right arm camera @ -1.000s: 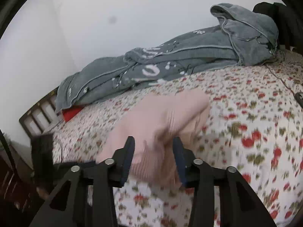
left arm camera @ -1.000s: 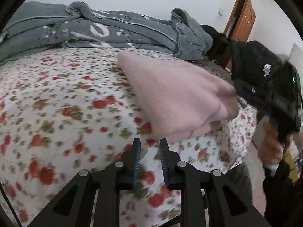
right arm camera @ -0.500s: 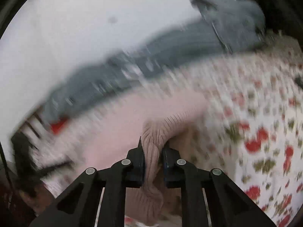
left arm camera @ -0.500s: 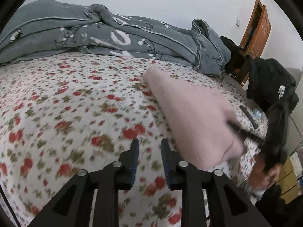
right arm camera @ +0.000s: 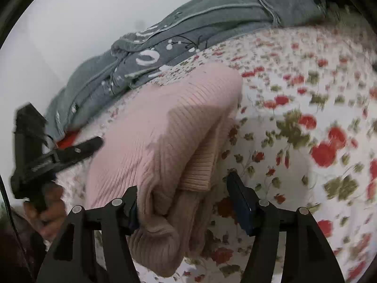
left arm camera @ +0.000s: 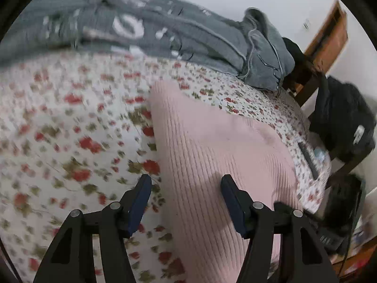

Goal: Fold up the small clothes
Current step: 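Pinch and straighten the folded sweater bundle with the right tool, then grasp the folded pink sweater edge with the left tool while the right tool grasps beside it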

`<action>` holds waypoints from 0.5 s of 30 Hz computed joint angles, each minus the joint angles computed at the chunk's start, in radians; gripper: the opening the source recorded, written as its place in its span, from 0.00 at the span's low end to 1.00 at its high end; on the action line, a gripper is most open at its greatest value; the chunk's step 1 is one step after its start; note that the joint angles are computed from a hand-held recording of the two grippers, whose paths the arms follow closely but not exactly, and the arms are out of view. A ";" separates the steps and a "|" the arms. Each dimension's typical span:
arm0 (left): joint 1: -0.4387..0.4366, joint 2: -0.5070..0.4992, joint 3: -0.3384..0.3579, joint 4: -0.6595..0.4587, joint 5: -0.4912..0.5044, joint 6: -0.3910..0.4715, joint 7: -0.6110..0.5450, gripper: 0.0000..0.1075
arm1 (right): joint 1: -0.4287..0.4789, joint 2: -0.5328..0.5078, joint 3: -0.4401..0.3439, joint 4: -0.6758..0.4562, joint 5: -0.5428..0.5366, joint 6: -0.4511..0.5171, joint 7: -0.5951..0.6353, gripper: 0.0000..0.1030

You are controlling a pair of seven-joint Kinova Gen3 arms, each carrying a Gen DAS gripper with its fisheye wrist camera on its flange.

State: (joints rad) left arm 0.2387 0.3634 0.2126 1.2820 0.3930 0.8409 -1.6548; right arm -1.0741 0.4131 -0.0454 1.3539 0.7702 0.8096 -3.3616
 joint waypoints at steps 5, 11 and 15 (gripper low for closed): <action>-0.046 0.056 0.028 -0.023 0.098 0.037 -0.020 0.55 | 0.001 0.036 -0.009 -0.067 -0.010 0.052 0.092 0.60; 0.005 0.056 0.005 -0.016 0.062 -0.018 0.030 0.41 | 0.038 0.017 0.026 0.000 -0.037 -0.112 0.043 0.60; 0.049 0.015 -0.007 0.009 -0.020 -0.093 0.044 0.34 | -0.006 0.020 0.060 -0.013 0.013 -0.095 0.000 0.41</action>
